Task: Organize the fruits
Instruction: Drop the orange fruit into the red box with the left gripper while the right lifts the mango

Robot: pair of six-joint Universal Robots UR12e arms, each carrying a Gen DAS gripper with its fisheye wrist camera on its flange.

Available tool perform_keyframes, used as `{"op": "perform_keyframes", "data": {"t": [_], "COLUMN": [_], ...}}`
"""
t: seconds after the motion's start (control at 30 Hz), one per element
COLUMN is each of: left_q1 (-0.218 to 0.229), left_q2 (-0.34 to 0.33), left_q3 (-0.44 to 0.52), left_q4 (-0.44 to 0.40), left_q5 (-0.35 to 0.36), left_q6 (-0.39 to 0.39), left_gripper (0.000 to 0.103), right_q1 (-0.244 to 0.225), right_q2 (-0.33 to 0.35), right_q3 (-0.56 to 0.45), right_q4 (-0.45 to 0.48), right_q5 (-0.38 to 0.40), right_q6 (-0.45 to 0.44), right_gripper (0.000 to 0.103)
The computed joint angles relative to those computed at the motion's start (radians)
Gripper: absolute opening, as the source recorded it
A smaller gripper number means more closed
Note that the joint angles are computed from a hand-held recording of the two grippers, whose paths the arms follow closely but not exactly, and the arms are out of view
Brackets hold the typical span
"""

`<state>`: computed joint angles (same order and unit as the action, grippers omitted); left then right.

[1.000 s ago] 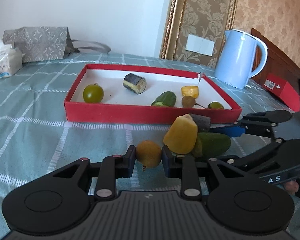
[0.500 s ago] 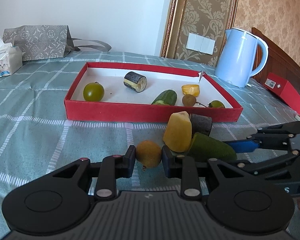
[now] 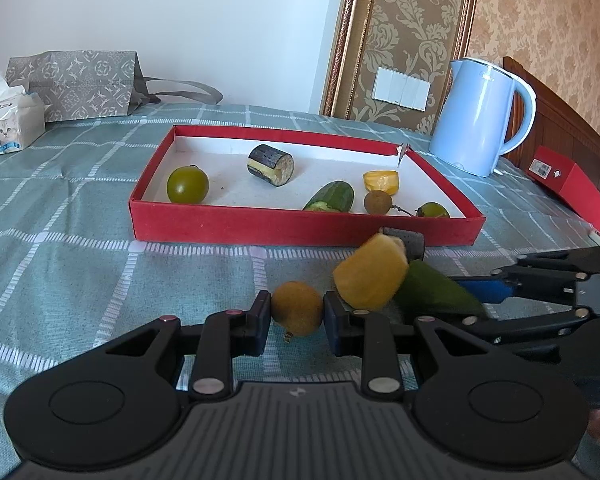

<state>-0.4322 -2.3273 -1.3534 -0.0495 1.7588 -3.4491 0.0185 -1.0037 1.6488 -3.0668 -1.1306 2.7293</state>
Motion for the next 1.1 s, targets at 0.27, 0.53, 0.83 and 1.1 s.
{"op": "perform_keyframes", "data": {"t": [0.27, 0.53, 0.83, 1.1], "left_q1": [-0.001, -0.015, -0.015, -0.013], "left_q2": [0.000, -0.004, -0.003, -0.005], "left_q3": [0.000, 0.010, 0.027, 0.028], "left_q4": [0.003, -0.006, -0.063, -0.064], "left_q5": [0.002, 0.067, 0.107, 0.108], "left_q6": [0.008, 0.044, 0.038, 0.034], "left_gripper": [0.027, 0.027, 0.027, 0.027], "right_q1": [-0.038, -0.022, -0.007, -0.039], "right_q2": [-0.017, -0.007, 0.002, 0.009], "right_q3": [0.048, 0.045, 0.034, 0.024], "right_q4": [-0.098, -0.116, -0.120, -0.102], "right_q5": [-0.012, -0.097, -0.146, -0.048], "right_q6": [0.170, 0.136, 0.100, 0.249], "right_gripper": [0.031, 0.031, 0.031, 0.031]}}
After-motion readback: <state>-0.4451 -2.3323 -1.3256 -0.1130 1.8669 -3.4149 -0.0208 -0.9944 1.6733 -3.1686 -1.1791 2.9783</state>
